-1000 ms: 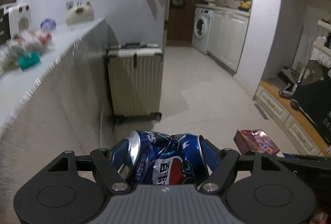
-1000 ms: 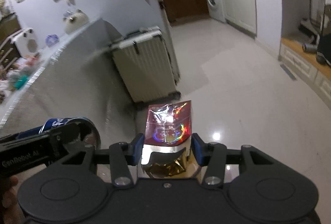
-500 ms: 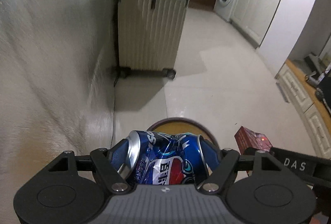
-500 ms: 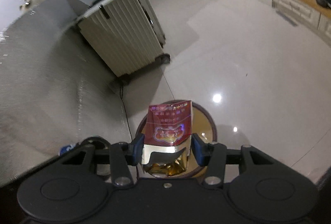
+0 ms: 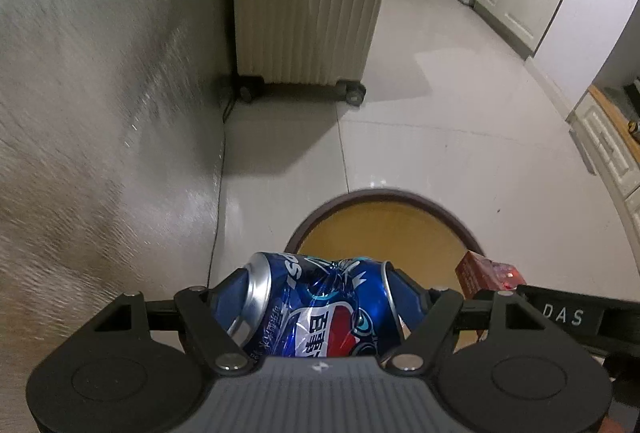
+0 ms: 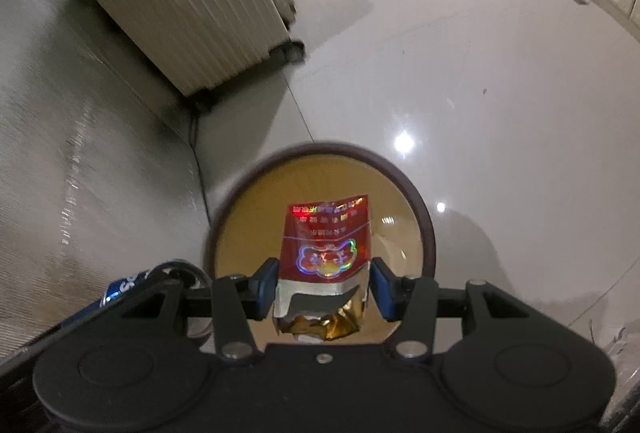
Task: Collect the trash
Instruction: 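Carry the can and wrapper in both tools over the yellow wastebasket, then open both tools to drop the can and wrapper into the wastebasket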
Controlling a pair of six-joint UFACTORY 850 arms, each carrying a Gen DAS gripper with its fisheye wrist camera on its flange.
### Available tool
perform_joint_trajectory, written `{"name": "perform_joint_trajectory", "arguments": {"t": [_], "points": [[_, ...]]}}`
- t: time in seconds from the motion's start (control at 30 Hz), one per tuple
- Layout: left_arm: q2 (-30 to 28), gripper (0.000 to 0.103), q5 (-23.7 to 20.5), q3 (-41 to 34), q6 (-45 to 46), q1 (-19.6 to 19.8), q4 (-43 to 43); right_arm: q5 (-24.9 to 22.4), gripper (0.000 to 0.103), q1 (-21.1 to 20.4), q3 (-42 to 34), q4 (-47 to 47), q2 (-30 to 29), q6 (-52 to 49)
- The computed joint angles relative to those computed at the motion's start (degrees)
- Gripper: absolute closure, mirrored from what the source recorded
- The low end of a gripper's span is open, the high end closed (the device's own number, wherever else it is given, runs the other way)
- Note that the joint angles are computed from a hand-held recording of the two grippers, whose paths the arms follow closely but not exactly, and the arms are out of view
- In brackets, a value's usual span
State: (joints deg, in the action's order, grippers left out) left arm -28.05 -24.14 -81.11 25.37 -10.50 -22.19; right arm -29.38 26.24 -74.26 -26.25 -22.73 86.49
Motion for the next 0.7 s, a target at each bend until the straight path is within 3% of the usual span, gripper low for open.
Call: {"name": "perform_joint_trajectory", "arguments": {"t": [0.47,0.7], "points": [[-4.6,0.027,0.1,0.2,5.5,-0.7,-1.9,2.9,0.051,-1.9,-0.5,-0.6,-4.1,-1.8],[-5.7,0.027,-1.5,-1.2,5.8,-0.5,-2.5,1.8,0.046,-2.0,-0.6,-1.4,-4.3,-1.0]]}}
